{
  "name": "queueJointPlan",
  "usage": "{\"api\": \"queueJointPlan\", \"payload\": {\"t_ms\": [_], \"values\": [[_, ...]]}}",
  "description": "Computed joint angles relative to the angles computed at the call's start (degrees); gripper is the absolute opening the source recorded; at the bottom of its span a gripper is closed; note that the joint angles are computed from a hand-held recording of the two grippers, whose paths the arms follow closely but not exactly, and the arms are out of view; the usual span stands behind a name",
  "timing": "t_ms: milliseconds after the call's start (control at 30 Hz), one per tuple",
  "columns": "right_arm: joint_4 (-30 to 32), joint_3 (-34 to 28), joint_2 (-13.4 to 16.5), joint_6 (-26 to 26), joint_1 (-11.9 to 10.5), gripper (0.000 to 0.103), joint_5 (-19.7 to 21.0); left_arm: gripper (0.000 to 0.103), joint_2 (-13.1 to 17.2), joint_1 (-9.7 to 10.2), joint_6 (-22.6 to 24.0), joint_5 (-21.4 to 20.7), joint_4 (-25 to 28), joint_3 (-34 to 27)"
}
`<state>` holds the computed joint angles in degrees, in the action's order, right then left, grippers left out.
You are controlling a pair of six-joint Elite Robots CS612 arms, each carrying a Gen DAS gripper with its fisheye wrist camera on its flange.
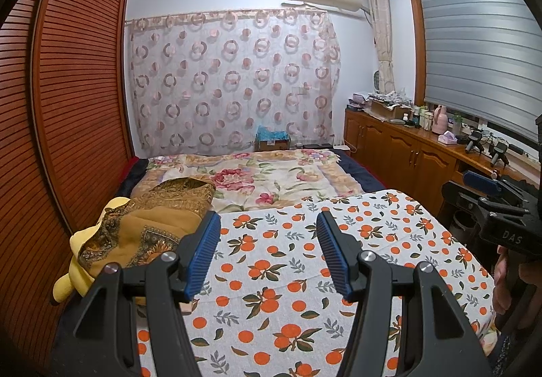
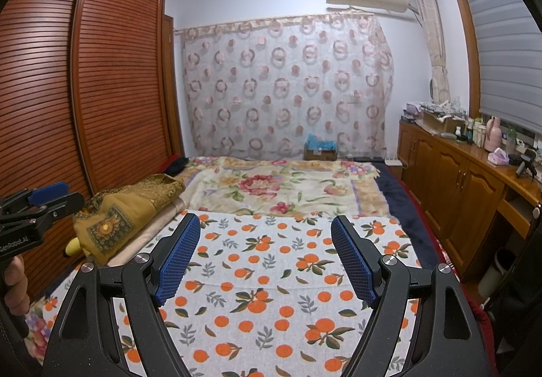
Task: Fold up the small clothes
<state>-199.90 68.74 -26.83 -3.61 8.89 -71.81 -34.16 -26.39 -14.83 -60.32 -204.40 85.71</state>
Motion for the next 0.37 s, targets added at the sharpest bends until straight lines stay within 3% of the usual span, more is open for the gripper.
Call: {"api": "queueJointPlan", "payload": {"t_ms": [367], "values": [[-0.14, 0.07, 0.00, 0.03, -0.09, 0.082, 0.09, 0.059, 0.06, -0.02, 0.03, -0.02, -0.14, 0.02]]}}
